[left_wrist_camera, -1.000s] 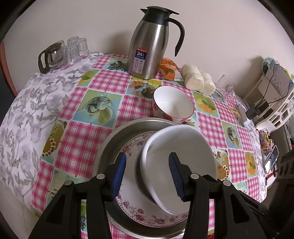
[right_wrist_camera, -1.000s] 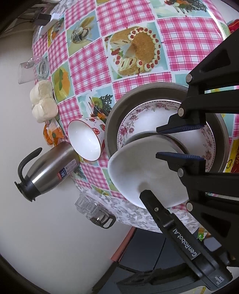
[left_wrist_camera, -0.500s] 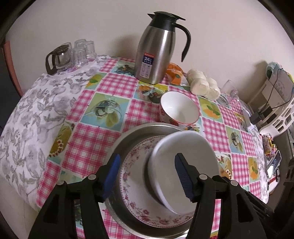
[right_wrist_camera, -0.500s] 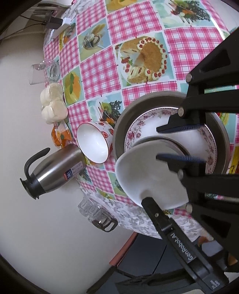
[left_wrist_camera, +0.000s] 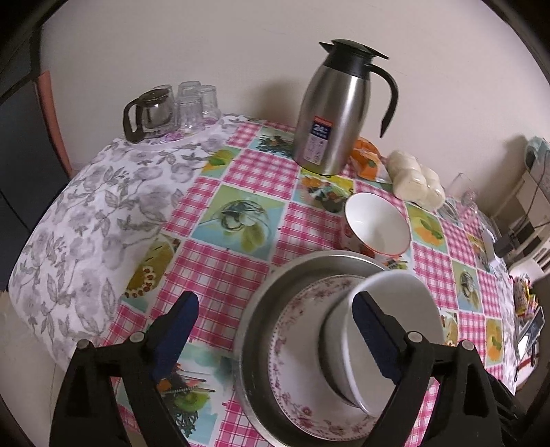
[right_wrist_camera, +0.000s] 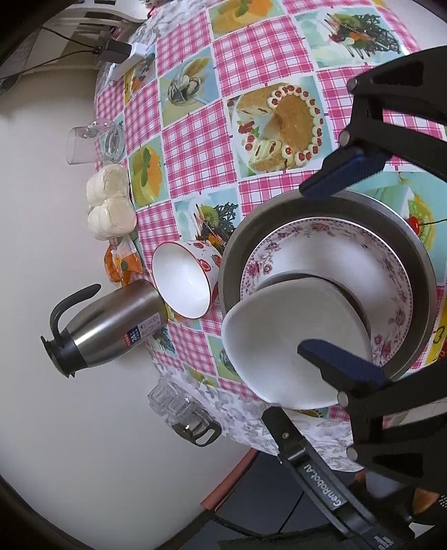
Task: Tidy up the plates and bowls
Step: 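Move both grippers to the white bowl with the red rim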
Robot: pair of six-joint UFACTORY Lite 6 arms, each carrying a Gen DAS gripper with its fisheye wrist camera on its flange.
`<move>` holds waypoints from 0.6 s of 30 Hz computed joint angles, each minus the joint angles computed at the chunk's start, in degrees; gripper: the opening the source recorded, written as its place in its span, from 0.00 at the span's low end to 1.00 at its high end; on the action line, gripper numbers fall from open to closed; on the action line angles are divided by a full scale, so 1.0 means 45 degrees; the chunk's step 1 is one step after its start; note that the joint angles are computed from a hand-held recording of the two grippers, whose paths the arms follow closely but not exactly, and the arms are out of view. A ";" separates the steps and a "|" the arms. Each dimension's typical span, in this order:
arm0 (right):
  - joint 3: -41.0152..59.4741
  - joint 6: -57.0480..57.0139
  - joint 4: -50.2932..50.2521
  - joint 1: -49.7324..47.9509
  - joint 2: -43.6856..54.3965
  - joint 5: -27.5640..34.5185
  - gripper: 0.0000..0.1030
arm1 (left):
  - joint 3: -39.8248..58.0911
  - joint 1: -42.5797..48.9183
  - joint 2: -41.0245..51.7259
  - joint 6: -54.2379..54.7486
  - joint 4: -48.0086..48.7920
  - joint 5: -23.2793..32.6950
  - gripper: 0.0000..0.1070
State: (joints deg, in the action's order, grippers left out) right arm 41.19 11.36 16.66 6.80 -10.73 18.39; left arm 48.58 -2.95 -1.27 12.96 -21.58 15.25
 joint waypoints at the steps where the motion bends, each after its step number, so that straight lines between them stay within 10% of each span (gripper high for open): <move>1: -0.0001 0.0054 -0.0049 0.0014 0.0014 -0.0035 0.95 | -0.0005 0.0047 0.0009 0.0019 -0.0033 -0.0028 0.85; 18: 0.0196 0.0851 -0.1131 -0.0066 0.0140 -0.0222 1.00 | 0.0744 0.0626 0.0967 0.0553 -0.0812 -0.0048 0.87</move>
State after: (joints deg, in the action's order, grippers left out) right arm 42.07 15.19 11.57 6.50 -10.10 17.39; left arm 51.92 -0.13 3.08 15.45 -25.24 15.04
